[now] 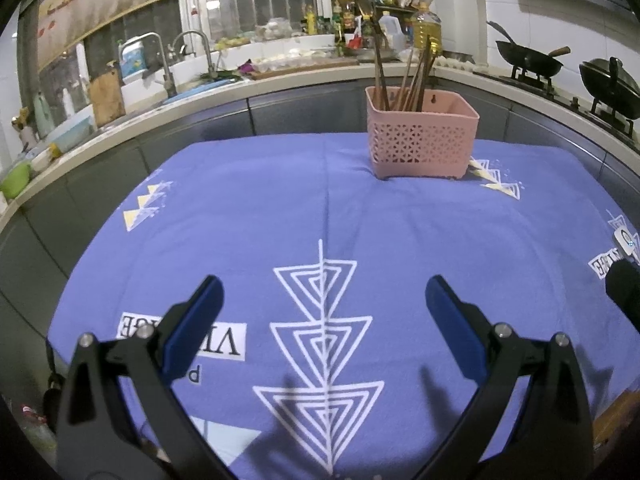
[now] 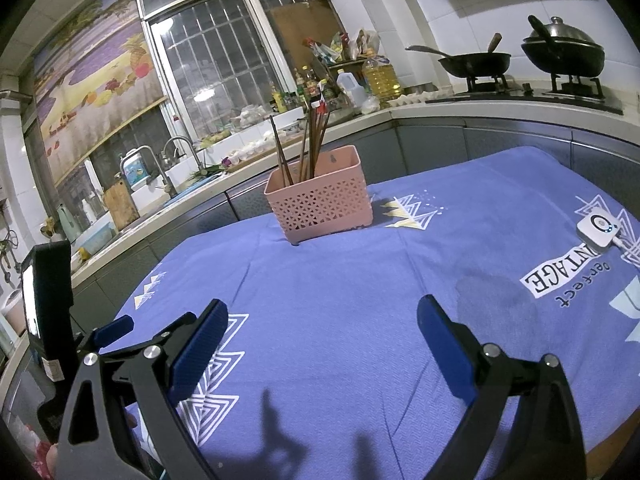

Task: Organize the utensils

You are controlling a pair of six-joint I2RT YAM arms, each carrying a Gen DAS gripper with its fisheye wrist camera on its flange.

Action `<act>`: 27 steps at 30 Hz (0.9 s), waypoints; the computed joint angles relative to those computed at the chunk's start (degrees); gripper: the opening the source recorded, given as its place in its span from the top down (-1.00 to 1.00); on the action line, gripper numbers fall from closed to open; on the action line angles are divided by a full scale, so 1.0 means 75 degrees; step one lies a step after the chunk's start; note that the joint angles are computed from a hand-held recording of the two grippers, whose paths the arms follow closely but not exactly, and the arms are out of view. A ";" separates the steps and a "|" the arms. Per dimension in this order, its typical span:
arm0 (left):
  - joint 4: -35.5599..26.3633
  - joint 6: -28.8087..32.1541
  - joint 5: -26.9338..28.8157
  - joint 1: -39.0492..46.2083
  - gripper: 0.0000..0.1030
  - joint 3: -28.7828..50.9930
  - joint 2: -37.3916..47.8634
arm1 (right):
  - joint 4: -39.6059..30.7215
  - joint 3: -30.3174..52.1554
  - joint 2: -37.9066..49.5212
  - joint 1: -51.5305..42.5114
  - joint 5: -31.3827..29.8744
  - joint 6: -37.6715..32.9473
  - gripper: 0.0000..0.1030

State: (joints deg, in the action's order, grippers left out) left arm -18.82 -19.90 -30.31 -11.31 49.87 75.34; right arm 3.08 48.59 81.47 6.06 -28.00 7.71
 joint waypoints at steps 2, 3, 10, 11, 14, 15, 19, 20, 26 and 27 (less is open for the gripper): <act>0.0032 0.0022 0.0038 0.0032 -0.88 0.0003 0.0017 | -0.0001 0.0001 -0.0002 0.0009 0.0007 0.0006 -0.83; 0.0024 0.0012 0.0042 0.0027 -0.88 -0.0007 0.0004 | -0.0002 -0.0004 -0.0008 0.0003 0.0004 0.0002 -0.83; 0.0088 0.0034 0.0106 0.0098 -0.88 -0.0074 0.0005 | 0.0005 0.0003 0.0002 0.0007 0.0010 -0.0001 -0.83; 0.0077 0.0007 0.0105 0.0090 -0.88 -0.0105 -0.0023 | 0.0005 0.0003 0.0002 0.0007 0.0010 -0.0001 -0.83; 0.0084 0.0000 0.0129 0.0142 -0.88 -0.0119 -0.0008 | -0.0002 0.0003 -0.0001 0.0009 0.0006 -0.0001 -0.83; 0.0055 -0.0014 0.0116 0.0143 -0.88 -0.0118 -0.0012 | -0.0006 -0.0001 -0.0006 0.0006 0.0007 -0.0005 -0.83; -0.0107 -0.0054 0.0142 0.0185 -0.88 -0.0056 -0.0002 | 0.0003 -0.0011 -0.0015 0.0016 0.0017 0.0006 -0.83; -0.0151 -0.0082 0.0152 0.0186 -0.88 -0.0062 -0.0007 | 0.0003 -0.0011 -0.0015 0.0016 0.0017 0.0006 -0.83; -0.0318 -0.0119 0.0157 0.0239 -0.88 0.0034 -0.0011 | -0.0002 -0.0017 -0.0023 0.0022 0.0023 0.0010 -0.83; -0.0336 -0.0136 0.0152 0.0227 -0.88 0.0020 -0.0040 | 0.0000 -0.0019 -0.0026 0.0021 0.0022 0.0008 -0.83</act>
